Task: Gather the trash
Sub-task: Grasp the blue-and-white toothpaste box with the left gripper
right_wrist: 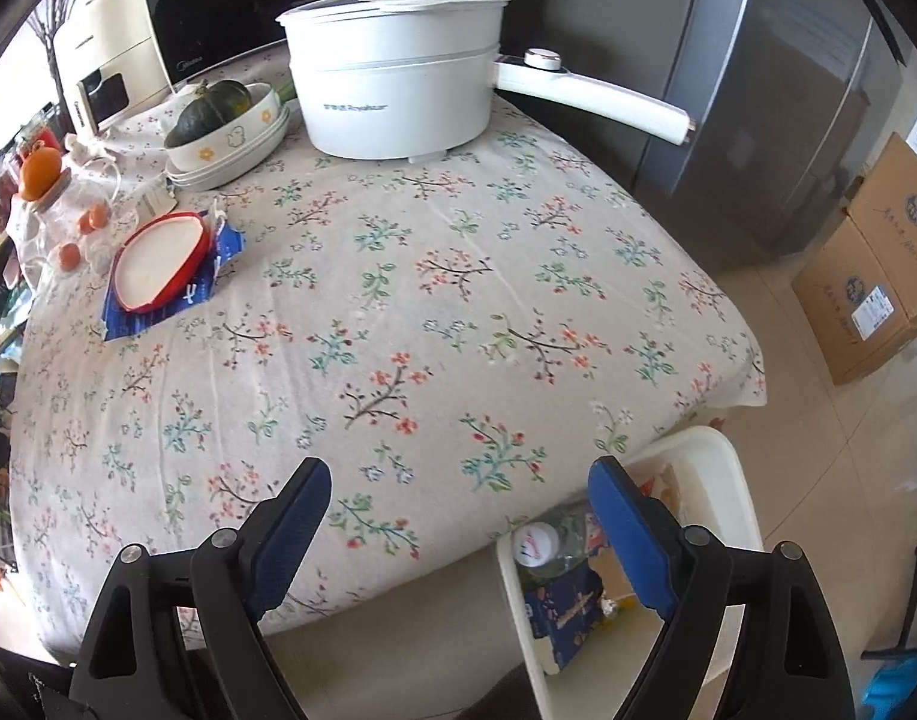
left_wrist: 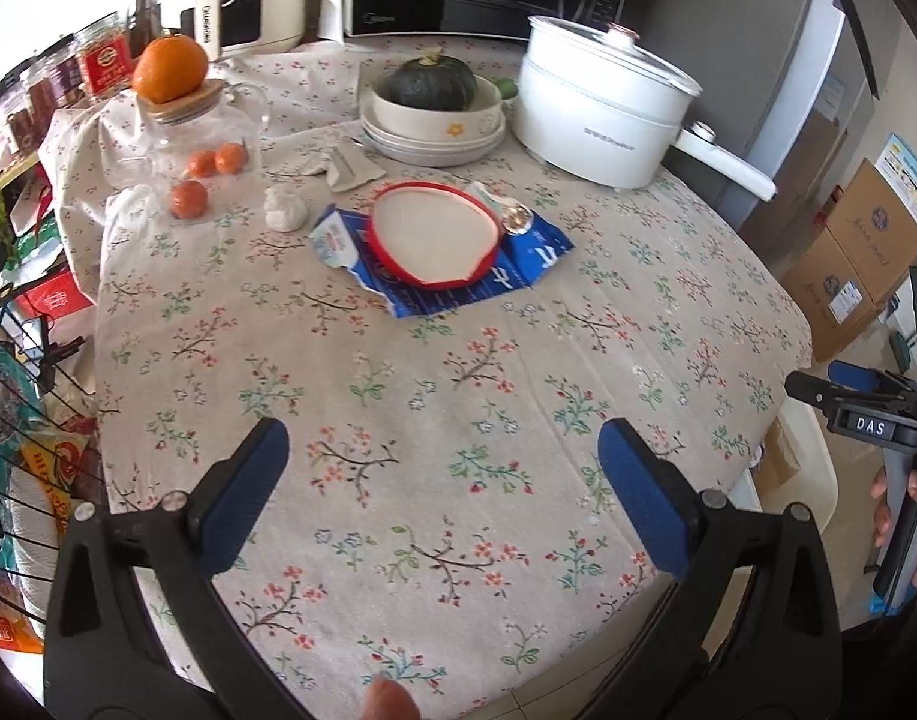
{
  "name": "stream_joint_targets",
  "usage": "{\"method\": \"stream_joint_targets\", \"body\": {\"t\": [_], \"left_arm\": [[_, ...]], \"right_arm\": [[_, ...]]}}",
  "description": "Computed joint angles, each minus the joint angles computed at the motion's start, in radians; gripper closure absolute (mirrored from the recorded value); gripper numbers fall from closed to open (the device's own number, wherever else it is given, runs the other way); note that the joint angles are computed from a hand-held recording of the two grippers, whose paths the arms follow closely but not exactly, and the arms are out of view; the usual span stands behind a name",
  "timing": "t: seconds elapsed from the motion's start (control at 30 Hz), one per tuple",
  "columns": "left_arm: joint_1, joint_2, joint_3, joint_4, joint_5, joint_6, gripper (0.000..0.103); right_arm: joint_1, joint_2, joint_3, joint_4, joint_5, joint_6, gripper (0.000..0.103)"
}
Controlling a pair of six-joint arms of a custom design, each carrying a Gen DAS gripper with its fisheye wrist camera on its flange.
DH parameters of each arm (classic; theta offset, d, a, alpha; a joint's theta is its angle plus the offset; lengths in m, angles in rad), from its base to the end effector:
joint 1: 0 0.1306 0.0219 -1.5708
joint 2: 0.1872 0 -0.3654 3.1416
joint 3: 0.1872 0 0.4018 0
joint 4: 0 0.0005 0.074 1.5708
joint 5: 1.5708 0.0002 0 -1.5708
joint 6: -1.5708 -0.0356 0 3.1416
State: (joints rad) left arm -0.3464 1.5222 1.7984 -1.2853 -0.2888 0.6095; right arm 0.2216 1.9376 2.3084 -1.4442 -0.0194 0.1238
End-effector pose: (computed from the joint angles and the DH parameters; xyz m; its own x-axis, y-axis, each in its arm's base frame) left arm 0.4890 -0.1663 0.5104 -0.7574 -0.3100 -0.5747 -0.3058 0.9460 -0.1073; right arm 0.6250 0.1410 0.4905 -0.8225 -0.3119 -0.4756 -0.3329 0.9420 -0.0420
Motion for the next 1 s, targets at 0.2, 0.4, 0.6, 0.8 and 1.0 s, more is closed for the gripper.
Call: {"method": "stream_joint_targets", "body": {"t": [0.2,0.4,0.6,0.8,1.0], "left_arm": [[0.055,-0.039,-0.061,0.035,-0.035,0.011,0.001],[0.122,0.046,0.021,-0.063,-0.004,0.008,0.001],[0.153,0.099,0.044,-0.028,-0.011,0.035,0.006],[0.18,0.159,0.057,0.068,0.141,0.052,0.035],[0.19,0.208,0.063,0.149,0.248,0.077,0.049]], "right_arm": [[0.058,0.057,0.074,-0.033,0.01,0.002,0.014],[0.092,0.121,0.164,-0.071,0.002,-0.022,0.014],[0.111,0.197,0.281,-0.122,-0.004,-0.034,0.014],[0.112,0.25,0.362,-0.155,0.022,-0.021,0.014],[0.098,0.293,0.429,-0.192,0.023,-0.017,0.014]]}}
